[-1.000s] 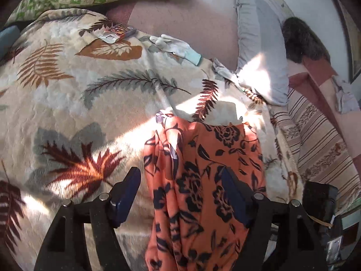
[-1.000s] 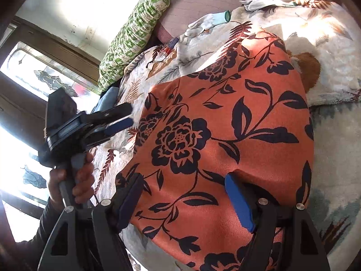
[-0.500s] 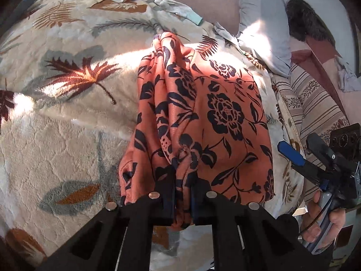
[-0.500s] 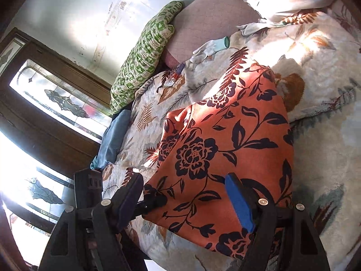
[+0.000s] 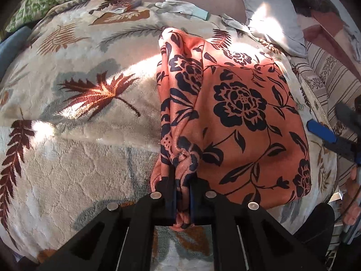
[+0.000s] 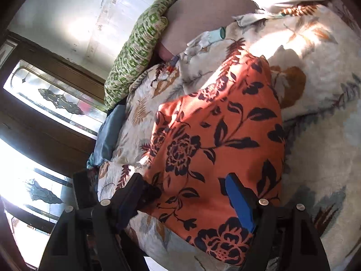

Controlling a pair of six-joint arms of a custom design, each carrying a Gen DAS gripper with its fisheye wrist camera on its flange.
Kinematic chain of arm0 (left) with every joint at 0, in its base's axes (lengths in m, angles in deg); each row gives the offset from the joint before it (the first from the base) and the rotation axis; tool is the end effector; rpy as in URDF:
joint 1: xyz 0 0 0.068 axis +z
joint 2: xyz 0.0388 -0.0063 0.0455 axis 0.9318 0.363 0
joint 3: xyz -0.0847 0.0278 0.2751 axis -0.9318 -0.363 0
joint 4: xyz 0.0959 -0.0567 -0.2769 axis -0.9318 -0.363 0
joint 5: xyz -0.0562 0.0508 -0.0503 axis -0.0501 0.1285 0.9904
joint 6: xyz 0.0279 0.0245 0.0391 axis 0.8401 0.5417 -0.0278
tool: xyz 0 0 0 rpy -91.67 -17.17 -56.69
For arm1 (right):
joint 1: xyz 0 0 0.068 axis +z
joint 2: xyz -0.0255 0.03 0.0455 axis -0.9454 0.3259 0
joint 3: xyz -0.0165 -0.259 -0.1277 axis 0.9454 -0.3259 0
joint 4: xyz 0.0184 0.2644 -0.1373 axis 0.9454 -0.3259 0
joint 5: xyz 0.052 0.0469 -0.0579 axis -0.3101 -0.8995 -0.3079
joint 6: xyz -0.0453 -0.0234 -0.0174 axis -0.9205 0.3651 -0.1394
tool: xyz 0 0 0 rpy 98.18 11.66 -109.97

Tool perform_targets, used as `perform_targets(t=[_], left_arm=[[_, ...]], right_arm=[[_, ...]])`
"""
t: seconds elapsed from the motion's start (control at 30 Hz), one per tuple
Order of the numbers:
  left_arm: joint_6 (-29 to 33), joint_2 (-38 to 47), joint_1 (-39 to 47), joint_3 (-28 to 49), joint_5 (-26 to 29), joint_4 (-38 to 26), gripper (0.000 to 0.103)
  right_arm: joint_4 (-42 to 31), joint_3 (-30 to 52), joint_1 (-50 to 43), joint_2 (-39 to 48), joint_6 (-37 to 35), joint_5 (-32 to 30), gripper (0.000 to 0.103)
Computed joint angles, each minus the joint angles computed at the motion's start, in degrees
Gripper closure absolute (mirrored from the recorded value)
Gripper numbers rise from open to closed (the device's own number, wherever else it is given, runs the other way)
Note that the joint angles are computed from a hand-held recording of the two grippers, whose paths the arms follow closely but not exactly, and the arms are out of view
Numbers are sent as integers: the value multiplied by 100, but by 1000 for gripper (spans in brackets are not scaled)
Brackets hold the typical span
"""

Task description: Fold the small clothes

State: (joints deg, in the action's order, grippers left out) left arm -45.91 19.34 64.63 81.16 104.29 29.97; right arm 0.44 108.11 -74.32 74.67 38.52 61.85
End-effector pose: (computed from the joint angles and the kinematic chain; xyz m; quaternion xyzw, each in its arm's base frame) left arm 0.3589 -0.0414 0.2338 0.3402 0.9097 -0.1938 0.1386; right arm 0.2048 0.0001 0.2811 0.2936 0.8395 0.2967 0.3479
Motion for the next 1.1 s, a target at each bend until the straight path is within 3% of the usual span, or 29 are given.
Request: perform_targets(t=[0.1,0.17,0.2,0.27,0.37,0.47,0.53,0.63,0.7,0.8,0.87,0.97,1.1], left_arm=[[-3,90,74,63,139,-95,94],[18,150,94,145,164,-197,92],[27,174,116,219,179,-288,91],[48,189,281,495,356,-628,89],[-161,-231,454,713,768,-616,77],[-297,-563,248,775,1034,-321,57],[-614,-372,-103,781,649,-8,56],[-1078,417,-671,733,-878,464,56],[-1166,492,-562,572,-729,683,46],[-1062,298,-597,450,-887,808,46],[-1072,316,-593,462,-892,813,46],[-1027,248,-570,403,-885,860,46],[-1039,294,-572,403,-841,885,46]], right_arm=[[576,-7,-332,247,189,-420,21],[482,-8,-568,1115,320,-603,19],[945,-324,-716,1349,677,-863,20],[1262,-500,-776,1110,996,-869,20],[814,-177,-502,1295,602,-599,20],[1057,-325,-507,1247,773,-585,20],[1084,-356,-537,1224,751,-630,20],[1043,-374,-676,1185,637,-838,20],[751,-195,-864,1215,609,-1141,20],[439,157,-1117,925,227,-1123,20],[137,468,-1327,998,-66,-673,20],[-308,712,-1502,1398,-283,600,20],[-1,544,-1700,2008,-376,11,21]])
